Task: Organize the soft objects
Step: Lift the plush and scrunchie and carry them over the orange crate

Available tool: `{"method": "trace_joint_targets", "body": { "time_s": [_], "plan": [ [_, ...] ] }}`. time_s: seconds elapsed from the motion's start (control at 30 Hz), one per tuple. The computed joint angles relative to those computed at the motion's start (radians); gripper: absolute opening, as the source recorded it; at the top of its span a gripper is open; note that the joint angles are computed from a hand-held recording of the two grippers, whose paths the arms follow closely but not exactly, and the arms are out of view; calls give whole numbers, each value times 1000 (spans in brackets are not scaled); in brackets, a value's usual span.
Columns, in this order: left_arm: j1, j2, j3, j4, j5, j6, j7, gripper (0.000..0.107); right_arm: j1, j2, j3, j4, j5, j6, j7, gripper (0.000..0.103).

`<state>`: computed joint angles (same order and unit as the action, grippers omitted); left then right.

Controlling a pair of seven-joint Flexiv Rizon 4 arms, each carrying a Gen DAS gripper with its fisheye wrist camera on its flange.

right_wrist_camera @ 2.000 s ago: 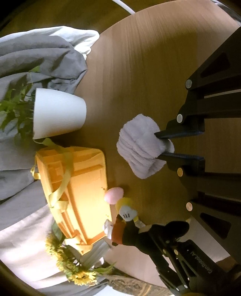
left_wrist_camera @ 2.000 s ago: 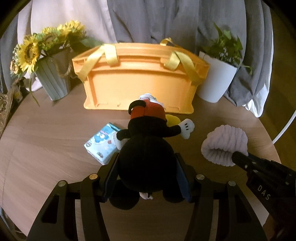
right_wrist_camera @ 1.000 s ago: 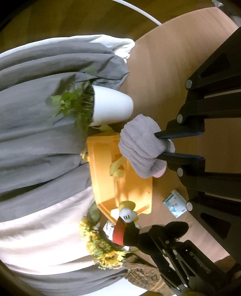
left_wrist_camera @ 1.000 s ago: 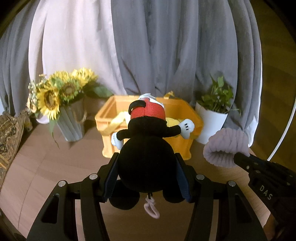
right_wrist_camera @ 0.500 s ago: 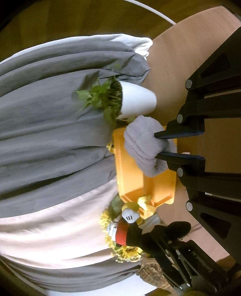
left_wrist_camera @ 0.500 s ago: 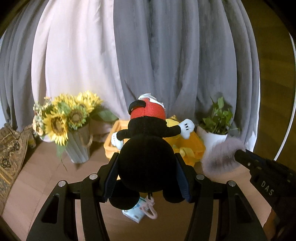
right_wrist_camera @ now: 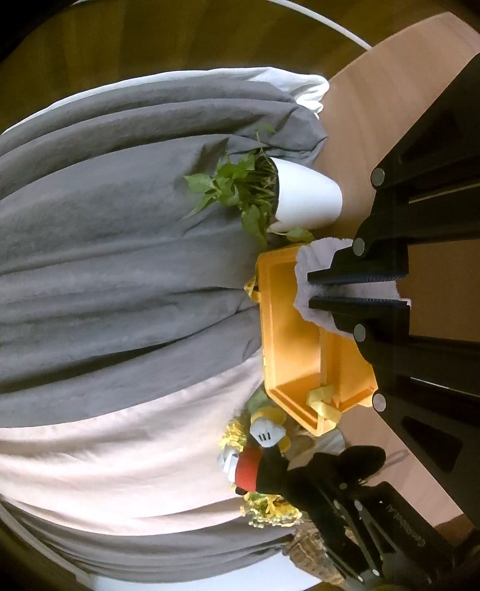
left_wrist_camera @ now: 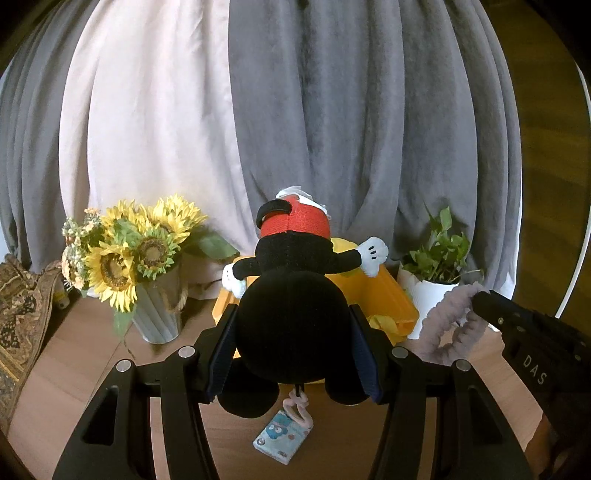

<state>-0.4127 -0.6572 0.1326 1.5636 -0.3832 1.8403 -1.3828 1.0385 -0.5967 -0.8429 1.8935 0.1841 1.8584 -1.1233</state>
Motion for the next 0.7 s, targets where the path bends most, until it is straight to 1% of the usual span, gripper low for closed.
{"method": "trace_joint_targets", "body": {
  "time_s": [0.17, 0.4, 0.53, 0.7],
  "plan": [
    [25, -14, -20, -32, 13, 1, 7, 56, -14, -21, 1, -33, 5, 9, 3, 8],
    [55, -44, -38, -96, 31, 3, 25, 56, -58, -51, 27, -105, 15, 18, 0, 8],
    [75, -66, -51, -146, 40, -7, 40, 56, -73, -80, 23, -155, 19, 15, 10, 8],
    [102, -105, -71, -222, 52, -30, 54, 56, -109, -111, 36, -219, 5, 6, 23, 8]
  ]
}}
